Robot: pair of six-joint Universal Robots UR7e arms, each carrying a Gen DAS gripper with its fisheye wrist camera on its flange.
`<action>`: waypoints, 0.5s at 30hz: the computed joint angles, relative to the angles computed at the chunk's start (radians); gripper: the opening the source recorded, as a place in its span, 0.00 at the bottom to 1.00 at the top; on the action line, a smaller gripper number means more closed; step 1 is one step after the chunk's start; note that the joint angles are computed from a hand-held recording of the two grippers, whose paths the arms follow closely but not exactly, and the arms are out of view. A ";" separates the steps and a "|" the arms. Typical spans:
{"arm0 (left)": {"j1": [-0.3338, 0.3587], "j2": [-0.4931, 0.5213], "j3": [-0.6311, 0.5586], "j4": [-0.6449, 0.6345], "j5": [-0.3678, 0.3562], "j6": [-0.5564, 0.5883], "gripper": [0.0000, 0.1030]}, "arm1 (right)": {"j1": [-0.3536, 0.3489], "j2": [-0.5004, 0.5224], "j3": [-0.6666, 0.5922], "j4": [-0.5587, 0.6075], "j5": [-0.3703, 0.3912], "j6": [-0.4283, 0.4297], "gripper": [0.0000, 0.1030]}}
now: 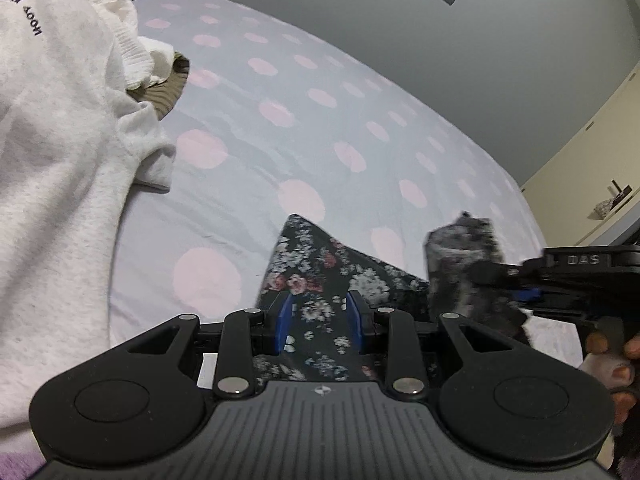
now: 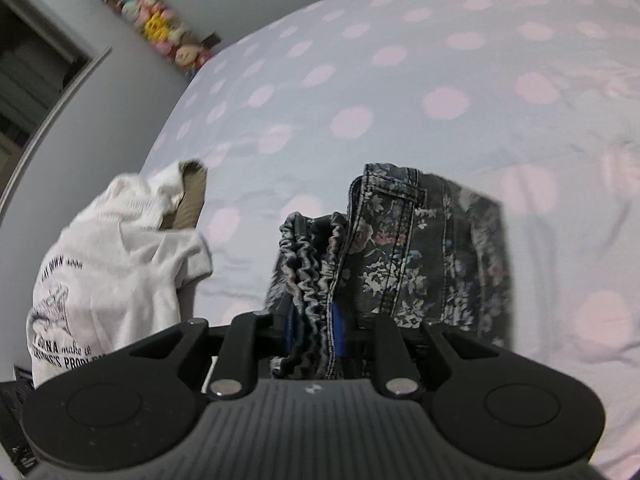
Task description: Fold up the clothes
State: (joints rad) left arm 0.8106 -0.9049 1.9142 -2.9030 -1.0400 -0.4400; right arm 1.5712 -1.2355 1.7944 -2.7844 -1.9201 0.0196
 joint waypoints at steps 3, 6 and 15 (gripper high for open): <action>0.021 -0.001 -0.008 0.018 0.002 -0.003 0.26 | 0.013 0.072 -0.023 -0.016 -0.009 -0.020 0.20; 0.042 0.000 -0.018 0.034 0.000 -0.016 0.26 | 0.019 0.150 -0.047 -0.045 -0.034 -0.049 0.20; 0.076 0.000 -0.022 0.061 -0.021 -0.023 0.26 | -0.020 0.262 -0.063 -0.076 -0.044 -0.068 0.32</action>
State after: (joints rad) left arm 0.8869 -0.9047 1.8927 -2.8424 -1.0614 -0.4630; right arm 1.5511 -0.9738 1.7311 -2.8609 -1.9639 -0.0484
